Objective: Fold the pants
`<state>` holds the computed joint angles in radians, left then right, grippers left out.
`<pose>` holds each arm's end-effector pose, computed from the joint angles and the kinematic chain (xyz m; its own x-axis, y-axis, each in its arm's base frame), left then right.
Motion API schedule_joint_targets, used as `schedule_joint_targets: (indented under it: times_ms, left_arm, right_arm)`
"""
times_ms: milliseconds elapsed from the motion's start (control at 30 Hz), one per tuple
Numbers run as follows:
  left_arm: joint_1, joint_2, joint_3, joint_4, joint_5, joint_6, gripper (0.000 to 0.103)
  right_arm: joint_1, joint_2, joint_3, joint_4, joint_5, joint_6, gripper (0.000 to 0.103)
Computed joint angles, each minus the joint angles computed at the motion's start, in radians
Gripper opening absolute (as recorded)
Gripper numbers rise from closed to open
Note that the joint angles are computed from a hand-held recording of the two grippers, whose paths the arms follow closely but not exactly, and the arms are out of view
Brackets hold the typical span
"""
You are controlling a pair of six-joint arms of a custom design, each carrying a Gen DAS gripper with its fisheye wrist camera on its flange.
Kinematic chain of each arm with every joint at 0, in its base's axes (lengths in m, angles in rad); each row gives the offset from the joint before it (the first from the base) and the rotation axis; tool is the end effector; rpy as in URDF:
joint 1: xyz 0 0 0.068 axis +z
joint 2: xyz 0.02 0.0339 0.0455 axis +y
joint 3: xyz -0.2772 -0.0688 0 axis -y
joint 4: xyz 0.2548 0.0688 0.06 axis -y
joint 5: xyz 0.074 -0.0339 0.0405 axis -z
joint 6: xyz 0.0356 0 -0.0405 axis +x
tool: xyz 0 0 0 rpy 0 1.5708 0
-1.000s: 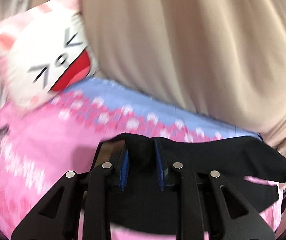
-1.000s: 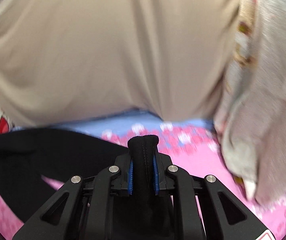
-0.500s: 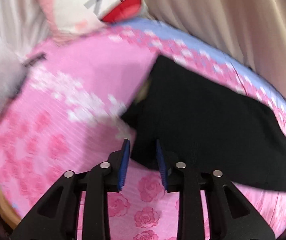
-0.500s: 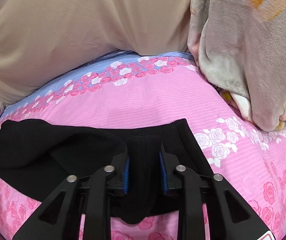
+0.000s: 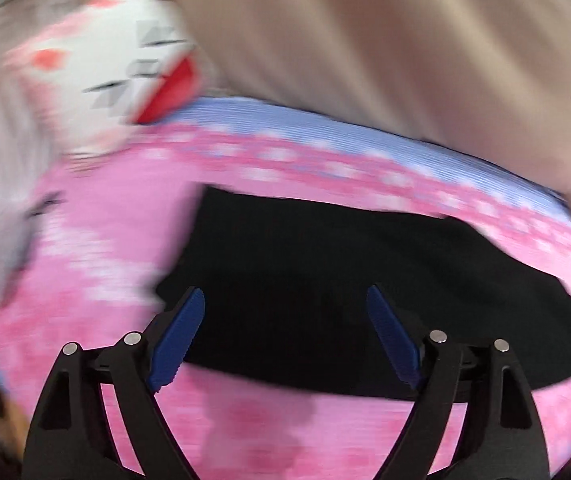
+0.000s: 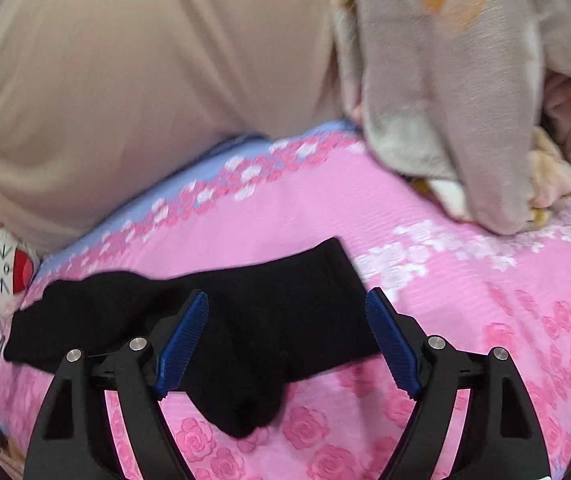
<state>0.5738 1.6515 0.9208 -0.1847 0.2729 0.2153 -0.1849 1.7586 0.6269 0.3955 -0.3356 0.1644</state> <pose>0.2892 0.1755 0.1786 -0.7327 -0.2286 -0.6411 -0.2336 0.9691 -0.0785 0.3109 -0.0462 0.1084 -0.6620 0.2810 -0.6948 0.0426 0.9397 0.3394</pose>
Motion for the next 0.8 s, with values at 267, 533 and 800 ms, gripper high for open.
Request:
schedule_joint_targets:
  times_ms: [267, 533, 800]
  left_arm:
    - [-0.315, 0.026, -0.089, 0.039, 0.0, -0.052, 0.087]
    - [-0.384, 0.012, -0.157, 0.098, -0.044, -0.058, 0.088]
    - [-0.369, 0.046, -0.109, 0.074, -0.075, -0.067, 0.088]
  right_arm:
    - [0.256, 0.064, 0.093, -0.129, 0.28, -0.205, 0.007]
    - [0.394, -0.275, -0.16, -0.066, 0.542, -0.505, 0.062]
    - [0.044, -0.446, -0.378, -0.024, 0.168, -0.241, 0.073]
